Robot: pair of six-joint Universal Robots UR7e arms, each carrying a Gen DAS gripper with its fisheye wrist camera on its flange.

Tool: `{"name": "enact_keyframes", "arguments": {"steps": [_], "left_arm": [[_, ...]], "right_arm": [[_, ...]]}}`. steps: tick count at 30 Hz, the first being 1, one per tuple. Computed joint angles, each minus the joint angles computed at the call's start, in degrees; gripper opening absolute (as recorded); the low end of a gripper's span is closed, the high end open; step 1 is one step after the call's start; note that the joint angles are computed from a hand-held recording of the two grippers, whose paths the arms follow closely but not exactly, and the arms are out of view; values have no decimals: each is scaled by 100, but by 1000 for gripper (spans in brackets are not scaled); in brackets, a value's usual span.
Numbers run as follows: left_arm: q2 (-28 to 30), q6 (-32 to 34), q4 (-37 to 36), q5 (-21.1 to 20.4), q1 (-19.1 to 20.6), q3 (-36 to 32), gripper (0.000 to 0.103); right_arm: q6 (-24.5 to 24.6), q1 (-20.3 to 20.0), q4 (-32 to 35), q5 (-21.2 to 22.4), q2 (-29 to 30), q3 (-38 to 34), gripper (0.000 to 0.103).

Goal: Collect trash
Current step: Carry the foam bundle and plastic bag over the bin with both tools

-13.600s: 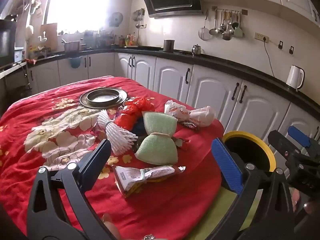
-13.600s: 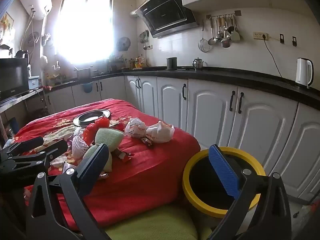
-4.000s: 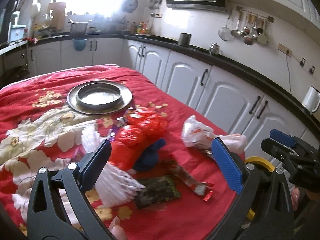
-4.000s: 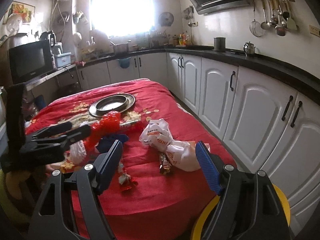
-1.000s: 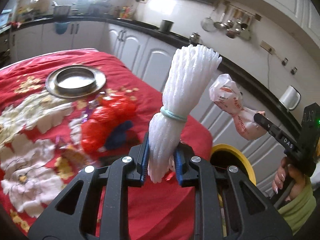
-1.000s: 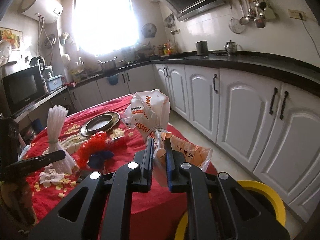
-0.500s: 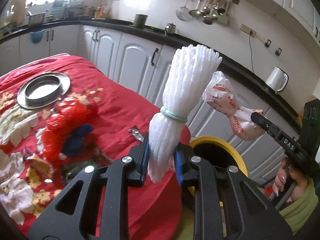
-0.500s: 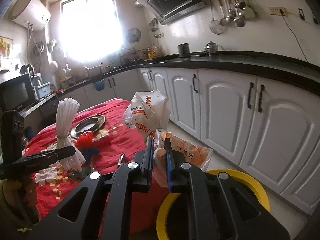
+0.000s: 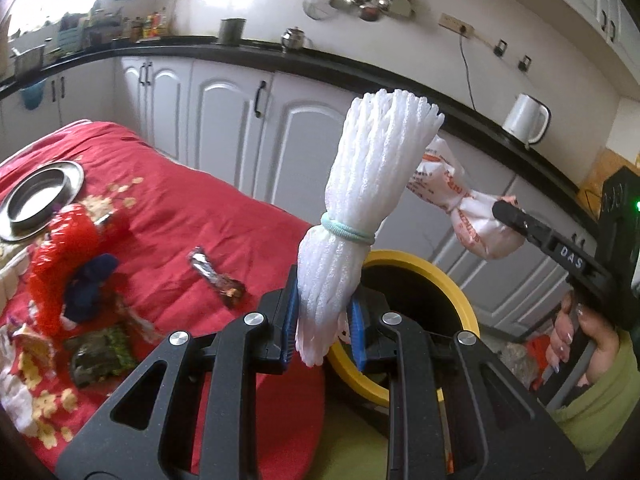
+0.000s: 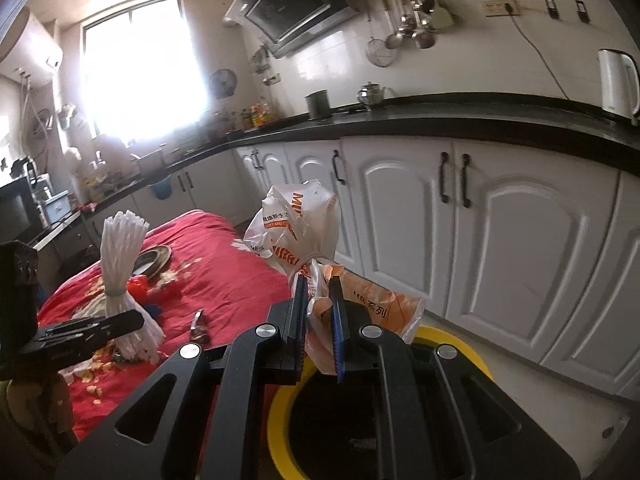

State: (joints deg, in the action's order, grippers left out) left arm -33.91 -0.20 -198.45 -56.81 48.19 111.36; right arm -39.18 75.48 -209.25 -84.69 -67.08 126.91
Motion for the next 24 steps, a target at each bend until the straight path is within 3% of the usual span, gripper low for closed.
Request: {"name": "enact_keyframes", "arguments": {"steps": [24], "left_arm": [[890,340,1153,-366,-104,-735,16]], "right_arm": [[555,-548,-121,-401,-49,-89,11]]}}
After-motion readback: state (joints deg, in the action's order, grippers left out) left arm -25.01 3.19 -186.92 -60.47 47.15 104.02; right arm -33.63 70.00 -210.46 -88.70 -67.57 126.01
